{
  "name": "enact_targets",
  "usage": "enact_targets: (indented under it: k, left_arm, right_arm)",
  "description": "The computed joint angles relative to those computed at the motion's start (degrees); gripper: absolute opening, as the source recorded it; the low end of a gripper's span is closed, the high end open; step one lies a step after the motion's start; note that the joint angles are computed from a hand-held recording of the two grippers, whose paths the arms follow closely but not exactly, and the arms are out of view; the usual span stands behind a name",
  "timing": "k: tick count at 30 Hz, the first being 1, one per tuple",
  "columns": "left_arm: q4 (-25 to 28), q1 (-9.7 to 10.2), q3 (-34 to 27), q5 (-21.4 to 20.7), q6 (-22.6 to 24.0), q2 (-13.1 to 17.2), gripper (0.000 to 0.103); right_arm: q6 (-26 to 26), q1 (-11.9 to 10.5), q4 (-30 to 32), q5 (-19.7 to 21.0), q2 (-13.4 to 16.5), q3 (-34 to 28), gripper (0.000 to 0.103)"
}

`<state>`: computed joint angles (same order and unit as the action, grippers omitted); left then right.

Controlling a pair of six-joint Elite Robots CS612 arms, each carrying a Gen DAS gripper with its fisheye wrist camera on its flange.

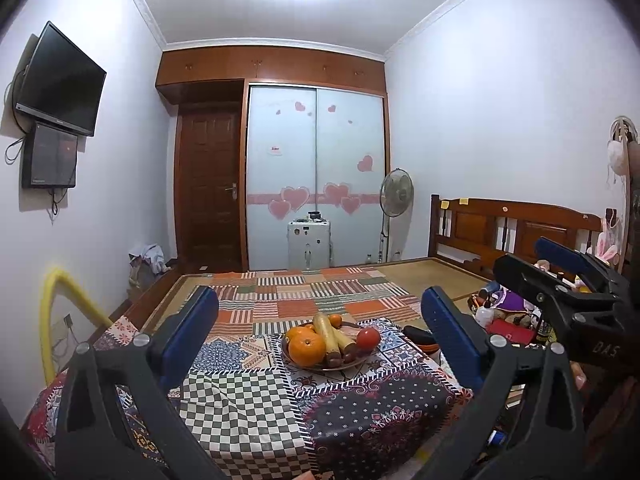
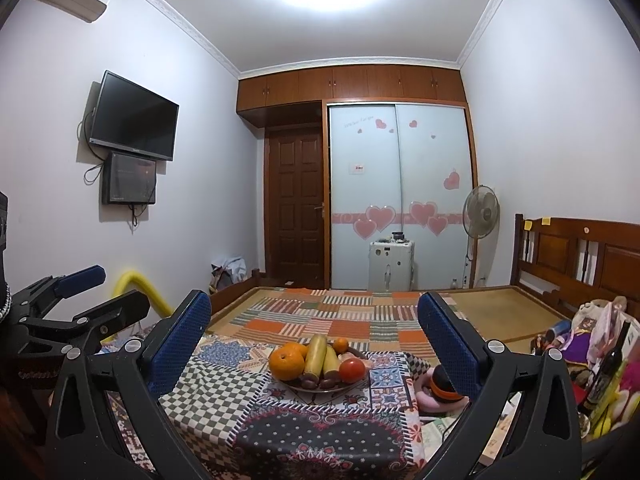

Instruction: Organize fruits

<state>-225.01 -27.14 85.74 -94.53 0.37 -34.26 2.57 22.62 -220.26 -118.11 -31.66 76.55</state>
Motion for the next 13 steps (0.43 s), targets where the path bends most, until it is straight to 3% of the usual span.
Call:
enact_targets:
  k: [13]
  left_arm:
    - [0.54, 0.24, 0.08, -0.34, -0.84, -0.16, 0.103]
  right_arm:
    - [0.20, -0.12, 0.48, -0.15, 0.01, -0.21, 0.103]
